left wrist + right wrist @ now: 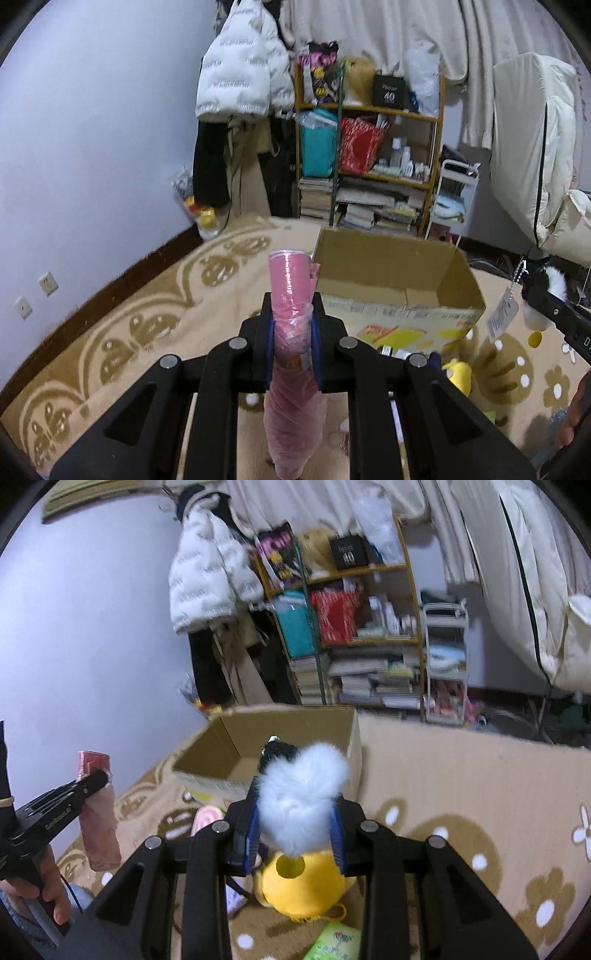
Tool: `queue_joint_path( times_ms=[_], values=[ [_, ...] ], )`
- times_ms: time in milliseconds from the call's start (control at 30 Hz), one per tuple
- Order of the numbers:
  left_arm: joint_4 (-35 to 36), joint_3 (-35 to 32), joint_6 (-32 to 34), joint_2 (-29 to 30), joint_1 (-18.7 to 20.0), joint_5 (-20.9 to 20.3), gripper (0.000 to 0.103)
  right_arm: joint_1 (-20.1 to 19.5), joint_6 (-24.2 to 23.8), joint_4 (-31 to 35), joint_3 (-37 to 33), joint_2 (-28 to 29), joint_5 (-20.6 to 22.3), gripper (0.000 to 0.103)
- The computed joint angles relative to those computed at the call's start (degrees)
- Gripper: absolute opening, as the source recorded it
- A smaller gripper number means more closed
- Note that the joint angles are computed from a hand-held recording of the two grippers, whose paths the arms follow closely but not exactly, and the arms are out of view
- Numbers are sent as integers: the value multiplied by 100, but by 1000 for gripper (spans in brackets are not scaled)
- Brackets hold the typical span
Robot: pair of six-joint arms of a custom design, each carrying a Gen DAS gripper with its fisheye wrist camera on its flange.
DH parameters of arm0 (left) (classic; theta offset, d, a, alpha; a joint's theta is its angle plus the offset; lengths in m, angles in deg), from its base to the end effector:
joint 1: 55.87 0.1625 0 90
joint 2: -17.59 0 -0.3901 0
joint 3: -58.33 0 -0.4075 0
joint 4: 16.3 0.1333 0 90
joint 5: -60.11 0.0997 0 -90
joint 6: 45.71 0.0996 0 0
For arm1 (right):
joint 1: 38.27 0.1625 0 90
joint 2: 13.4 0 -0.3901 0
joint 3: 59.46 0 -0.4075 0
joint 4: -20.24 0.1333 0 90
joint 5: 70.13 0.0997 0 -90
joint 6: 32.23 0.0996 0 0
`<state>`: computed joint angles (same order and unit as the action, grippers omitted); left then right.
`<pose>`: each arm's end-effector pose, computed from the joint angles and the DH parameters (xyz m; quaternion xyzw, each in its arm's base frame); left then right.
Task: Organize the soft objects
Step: 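Lift both held items and carry them over the cardboard box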
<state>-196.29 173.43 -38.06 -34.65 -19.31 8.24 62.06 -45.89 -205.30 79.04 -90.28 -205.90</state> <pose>-0.3251 -0.4836 0.0840 0.4010 0.8302 -0.3278 0.2063 0.1285 -0.3594 0.2604 -0.0757 -0.7687 0.5447 0.3267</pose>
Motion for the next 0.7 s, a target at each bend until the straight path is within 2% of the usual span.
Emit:
queue_joint_path(
  times_ms=[133, 233, 367, 700],
  values=[
    [-488, -106, 443, 126, -69, -43, 15, 134, -588, -679, -162, 265, -39, 33],
    [-499, -267, 476, 168, -45, -178, 15, 153, -852, -910, -276, 371, -9, 33],
    [-468, -536, 529, 274, -16, -240, 15, 114, -993, -949, -369, 381, 90, 33],
    [-320, -1128, 624, 471, 74, -872, 15, -193, -1179, -858, -474, 241, 614, 33]
  ],
)
